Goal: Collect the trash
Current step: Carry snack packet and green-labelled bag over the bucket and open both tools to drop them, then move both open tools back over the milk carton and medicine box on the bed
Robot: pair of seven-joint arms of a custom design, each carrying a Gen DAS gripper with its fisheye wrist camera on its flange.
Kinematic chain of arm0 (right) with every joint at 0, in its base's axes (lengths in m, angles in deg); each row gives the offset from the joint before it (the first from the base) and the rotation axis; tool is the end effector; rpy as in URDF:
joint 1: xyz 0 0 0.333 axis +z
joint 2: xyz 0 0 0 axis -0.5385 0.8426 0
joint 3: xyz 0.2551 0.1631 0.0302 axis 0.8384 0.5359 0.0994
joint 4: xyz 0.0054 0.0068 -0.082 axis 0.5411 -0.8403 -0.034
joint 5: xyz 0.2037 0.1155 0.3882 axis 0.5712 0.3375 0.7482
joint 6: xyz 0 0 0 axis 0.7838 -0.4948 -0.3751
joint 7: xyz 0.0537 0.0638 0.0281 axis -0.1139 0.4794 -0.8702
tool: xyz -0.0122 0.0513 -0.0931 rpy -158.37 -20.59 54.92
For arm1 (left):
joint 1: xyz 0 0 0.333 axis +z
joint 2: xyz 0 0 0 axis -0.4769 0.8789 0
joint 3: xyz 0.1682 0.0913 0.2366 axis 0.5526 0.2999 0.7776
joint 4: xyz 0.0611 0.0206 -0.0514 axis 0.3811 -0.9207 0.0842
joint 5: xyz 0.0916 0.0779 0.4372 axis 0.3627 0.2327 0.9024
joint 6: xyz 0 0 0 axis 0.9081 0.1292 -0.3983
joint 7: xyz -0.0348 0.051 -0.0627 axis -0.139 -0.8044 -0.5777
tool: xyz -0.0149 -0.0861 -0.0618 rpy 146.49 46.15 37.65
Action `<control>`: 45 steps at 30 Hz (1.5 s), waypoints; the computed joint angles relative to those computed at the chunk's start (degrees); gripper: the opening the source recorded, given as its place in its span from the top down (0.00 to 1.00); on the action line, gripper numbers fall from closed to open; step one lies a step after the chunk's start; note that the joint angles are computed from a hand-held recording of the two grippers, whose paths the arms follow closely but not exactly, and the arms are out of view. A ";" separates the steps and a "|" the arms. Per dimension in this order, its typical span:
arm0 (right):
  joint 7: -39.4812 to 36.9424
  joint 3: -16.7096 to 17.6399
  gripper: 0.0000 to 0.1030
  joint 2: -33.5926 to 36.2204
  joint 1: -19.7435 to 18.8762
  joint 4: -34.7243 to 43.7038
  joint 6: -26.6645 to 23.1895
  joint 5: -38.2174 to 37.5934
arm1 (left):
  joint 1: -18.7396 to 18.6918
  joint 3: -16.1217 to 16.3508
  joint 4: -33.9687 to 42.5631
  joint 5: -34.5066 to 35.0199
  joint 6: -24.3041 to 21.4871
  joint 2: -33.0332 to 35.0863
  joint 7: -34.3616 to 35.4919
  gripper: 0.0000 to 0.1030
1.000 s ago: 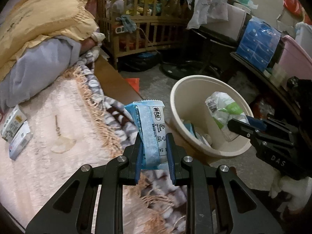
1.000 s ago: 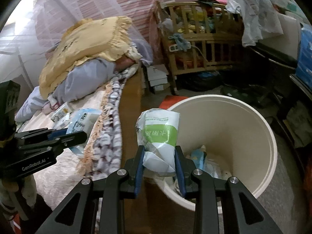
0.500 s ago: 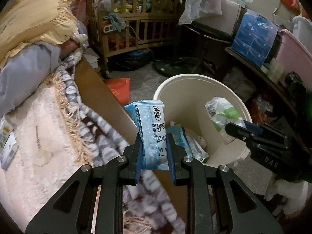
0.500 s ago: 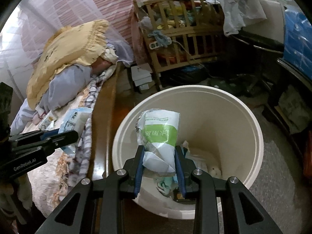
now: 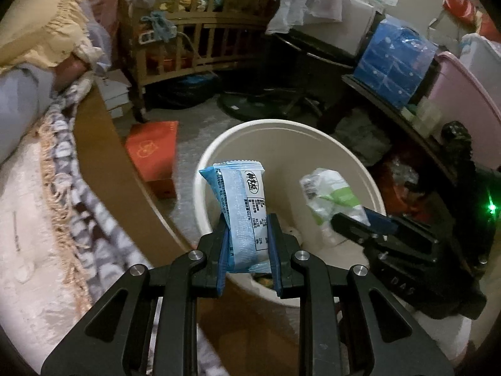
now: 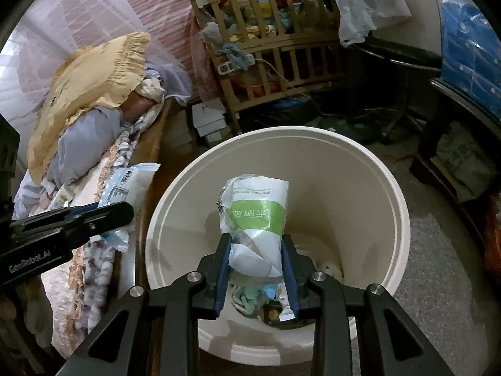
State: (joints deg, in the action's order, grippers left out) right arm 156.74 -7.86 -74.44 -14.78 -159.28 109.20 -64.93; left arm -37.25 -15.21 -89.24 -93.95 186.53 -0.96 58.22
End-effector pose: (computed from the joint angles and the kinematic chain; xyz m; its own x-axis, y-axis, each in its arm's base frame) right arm 0.6497 0.1719 0.3856 -0.2527 -0.9431 -0.2163 -0.6946 0.3324 -0.6380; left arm 0.7418 -0.3571 0.4044 -0.6628 -0.7159 0.2195 -0.6581 0.4169 -0.6270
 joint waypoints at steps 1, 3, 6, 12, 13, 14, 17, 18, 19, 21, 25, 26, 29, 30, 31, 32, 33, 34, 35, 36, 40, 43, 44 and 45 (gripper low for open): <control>1.39 -0.49 0.59 0.05 0.38 0.15 -0.25 -1.19 | 0.26 -0.48 0.19 -0.43 -0.14 0.20 0.52 0.80; 3.68 -0.95 0.58 -0.04 0.78 0.25 -0.38 -3.15 | 0.54 -0.91 0.80 -0.98 -1.19 0.61 1.27 0.73; 5.70 -0.93 0.57 -0.27 0.77 0.30 -0.35 -5.09 | 1.06 -1.19 0.18 -1.99 -0.94 0.22 2.02 0.51; 3.72 0.33 0.52 0.40 0.16 0.69 0.90 -3.43 | 1.60 0.21 -2.10 -1.86 0.13 -1.83 1.49 0.51; 2.68 0.51 0.52 0.56 0.14 0.79 1.12 -2.68 | 1.76 0.56 -2.74 -1.52 0.42 -2.39 1.39 0.51; 2.03 0.60 0.52 0.82 0.34 0.99 1.42 -2.15 | 2.04 0.84 -3.73 -1.30 1.20 -3.17 1.38 0.51; -0.50 0.94 0.52 1.54 0.78 1.62 2.31 0.69 | 3.09 1.38 -6.56 -0.95 3.62 -5.36 1.35 0.51; -1.66 1.13 0.52 1.85 1.02 2.06 2.29 1.85 | 3.43 1.48 -6.96 -0.87 4.02 -5.72 1.34 0.51; -2.81 1.24 0.51 2.14 1.33 2.54 2.16 2.86 | 3.92 1.64 -7.90 -0.86 4.80 -6.54 1.27 0.51; -5.56 1.69 0.50 3.01 1.97 4.05 1.71 5.11 | 4.66 2.08 -8.91 -0.60 5.75 -7.42 1.13 0.51; -9.88 2.10 0.43 4.61 3.58 7.00 1.46 8.99 | 6.39 2.89 -10.26 -0.51 6.55 -9.32 0.25 0.51; -11.12 2.37 0.43 5.16 3.84 7.92 1.56 10.30 | 6.86 3.08 -10.61 -0.51 6.78 -9.85 0.25 0.51; -15.78 3.59 0.43 7.54 4.68 11.74 1.61 15.00 | 8.20 3.77 -12.12 -0.48 7.60 -11.96 0.38 0.51; -17.06 3.67 0.42 8.45 5.24 13.18 1.34 16.12 | 8.58 4.12 -12.54 -0.29 7.85 -12.60 0.57 0.51; -18.90 4.16 0.42 9.75 5.66 15.26 0.82 17.49 | 9.10 4.56 -13.05 -0.06 8.29 -13.37 0.87 0.51; -20.57 4.48 0.42 10.89 6.08 17.05 0.41 18.77 | 9.44 4.89 -13.36 0.07 8.61 -13.84 1.00 0.51; -21.96 4.60 0.42 11.90 6.56 18.61 0.03 19.90 | 9.79 5.34 -13.56 0.33 8.83 -14.28 1.05 0.51; -23.64 5.01 0.42 13.22 6.92 20.60 -0.41 21.22 | 10.28 5.85 -13.75 0.59 8.96 -14.68 1.17 0.51; -25.46 5.55 0.42 14.49 7.13 22.47 -0.79 22.70 | 10.64 6.47 -13.72 0.99 8.95 -14.88 0.95 0.51; -27.52 6.31 0.42 15.97 7.18 24.64 -1.32 24.38 | 11.05 7.19 -13.58 1.47 8.85 -14.98 0.59 0.51; -34.46 8.46 0.40 22.29 7.87 33.77 -4.11 29.93 | 12.61 9.64 -12.22 3.63 7.94 -13.88 -1.47 0.51; -38.92 9.57 0.40 27.56 8.79 41.35 -7.11 33.24 | 13.65 11.81 -10.08 6.05 8.42 -11.14 -4.09 0.51; -40.34 9.75 0.40 29.65 9.31 44.46 -8.57 34.00 | 13.84 12.48 -9.05 7.20 8.64 -9.93 -5.25 0.51; -41.39 9.66 0.40 31.22 9.83 46.79 -9.68 34.62 | 14.10 13.01 -7.98 8.18 8.69 -8.68 -6.48 0.51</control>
